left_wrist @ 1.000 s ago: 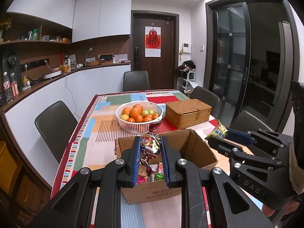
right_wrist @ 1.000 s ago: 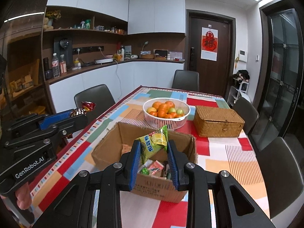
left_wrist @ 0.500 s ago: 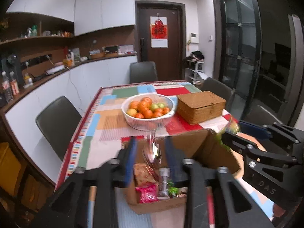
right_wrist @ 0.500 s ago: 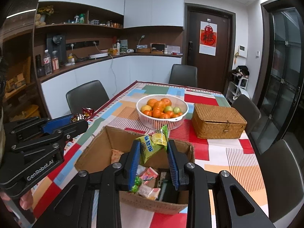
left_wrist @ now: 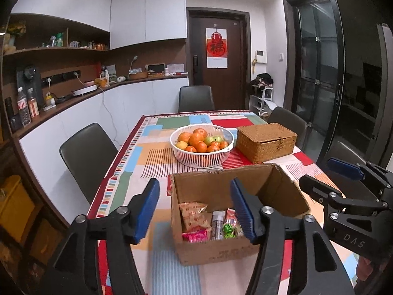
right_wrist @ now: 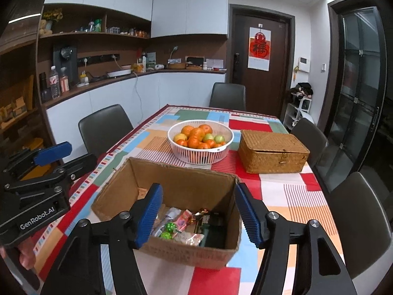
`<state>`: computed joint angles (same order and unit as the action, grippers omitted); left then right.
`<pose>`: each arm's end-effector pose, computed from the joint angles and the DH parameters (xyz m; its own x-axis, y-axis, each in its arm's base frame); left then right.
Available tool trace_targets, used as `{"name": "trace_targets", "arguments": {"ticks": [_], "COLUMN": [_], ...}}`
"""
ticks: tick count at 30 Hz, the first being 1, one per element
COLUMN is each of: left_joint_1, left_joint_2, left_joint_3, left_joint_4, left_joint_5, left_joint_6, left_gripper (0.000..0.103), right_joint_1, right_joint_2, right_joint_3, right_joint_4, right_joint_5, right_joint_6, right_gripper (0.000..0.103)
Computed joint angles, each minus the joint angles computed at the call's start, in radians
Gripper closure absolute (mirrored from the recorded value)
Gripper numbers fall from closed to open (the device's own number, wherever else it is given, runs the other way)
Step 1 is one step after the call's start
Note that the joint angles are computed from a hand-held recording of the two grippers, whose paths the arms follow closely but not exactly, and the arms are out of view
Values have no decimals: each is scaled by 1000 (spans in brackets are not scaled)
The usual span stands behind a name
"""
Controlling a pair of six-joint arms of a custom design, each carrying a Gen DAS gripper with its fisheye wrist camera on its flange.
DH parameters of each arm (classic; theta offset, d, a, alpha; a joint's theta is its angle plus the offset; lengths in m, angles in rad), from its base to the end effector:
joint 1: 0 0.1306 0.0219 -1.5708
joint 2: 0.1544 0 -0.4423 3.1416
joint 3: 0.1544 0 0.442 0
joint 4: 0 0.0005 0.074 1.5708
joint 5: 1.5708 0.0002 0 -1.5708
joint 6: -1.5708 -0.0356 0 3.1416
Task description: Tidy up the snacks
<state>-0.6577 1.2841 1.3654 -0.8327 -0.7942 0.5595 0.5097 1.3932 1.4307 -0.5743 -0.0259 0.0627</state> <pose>0.3921 -0.2714 0.5372 -0.4663 -0.1098 -0.8778 -0.2732 0.9616 0.0248 0.4776 0.2675 0.5331 -0.4137 -0.3030 -0.8585 -0.5341 0.8444 -0.0406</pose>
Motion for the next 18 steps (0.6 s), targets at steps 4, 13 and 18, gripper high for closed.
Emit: {"name": "trace_targets", "arguments": {"ticks": [4,13,18], "left_joint_1": [-53,-210,-288], "left_joint_2": [-25,-59,-62], "left_joint_3": [-9,-18,-22], "left_joint_4": [-57,-218,-307], "left_joint_5": [-52,-218,-288], "left_joint_6": [58,202,306], "left_gripper": [35,22,13], "right_joint_1": [8,22,13], "right_joint_2": [-66,-242,-327], "right_joint_3": [-61,-213,-280], "right_joint_4": [36,74,74], "right_joint_5": [26,54,38], "right_joint_6": [-10,-52,-81], "right_gripper": [26,15,15]}}
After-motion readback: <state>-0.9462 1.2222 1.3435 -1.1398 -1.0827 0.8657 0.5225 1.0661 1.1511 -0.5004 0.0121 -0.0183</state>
